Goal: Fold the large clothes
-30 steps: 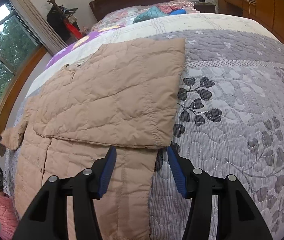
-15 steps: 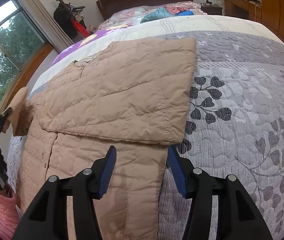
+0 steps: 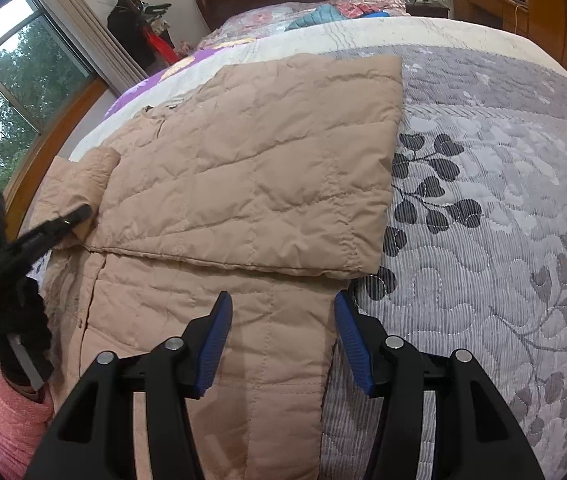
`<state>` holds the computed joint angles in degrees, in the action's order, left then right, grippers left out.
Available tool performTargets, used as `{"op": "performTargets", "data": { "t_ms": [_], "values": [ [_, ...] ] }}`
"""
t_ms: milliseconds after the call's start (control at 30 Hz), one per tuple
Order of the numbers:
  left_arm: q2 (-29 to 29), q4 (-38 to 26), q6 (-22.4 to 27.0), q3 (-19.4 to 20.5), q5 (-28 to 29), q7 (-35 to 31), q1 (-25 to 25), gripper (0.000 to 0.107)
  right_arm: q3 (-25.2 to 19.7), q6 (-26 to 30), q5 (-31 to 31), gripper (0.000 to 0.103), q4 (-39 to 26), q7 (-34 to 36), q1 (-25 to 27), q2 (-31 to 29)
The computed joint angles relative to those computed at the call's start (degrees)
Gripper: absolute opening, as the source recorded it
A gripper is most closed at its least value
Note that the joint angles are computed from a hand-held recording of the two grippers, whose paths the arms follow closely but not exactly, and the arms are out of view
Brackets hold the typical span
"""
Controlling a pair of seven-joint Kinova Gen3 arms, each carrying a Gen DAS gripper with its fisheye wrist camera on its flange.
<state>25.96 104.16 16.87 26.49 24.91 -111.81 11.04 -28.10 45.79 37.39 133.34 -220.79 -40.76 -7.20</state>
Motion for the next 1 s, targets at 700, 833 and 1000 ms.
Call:
{"op": "performTargets", "data": {
  "t_ms": [700,833,1000],
  "values": [
    [-14.71,6.05,8.59,-11.34,16.95,-19.43,-5.36,0.051,4.4,-1.22,-0.84,0.055,-8.55,13.16,0.98,2.95],
    [-12.05,2.89,3.36,-21.96,8.51,-10.11,3.33,0.051,4.52,-8.65,-1.56,0.055,-13.35,21.94,7.15,7.16],
    [-5.62,-5.08,9.24,-31.11,-1.86,1.18,11.63,0.051,0.43,-14.06,-4.82,0.055,-22.22,33.59,16.45,16.1]
  ]
}}
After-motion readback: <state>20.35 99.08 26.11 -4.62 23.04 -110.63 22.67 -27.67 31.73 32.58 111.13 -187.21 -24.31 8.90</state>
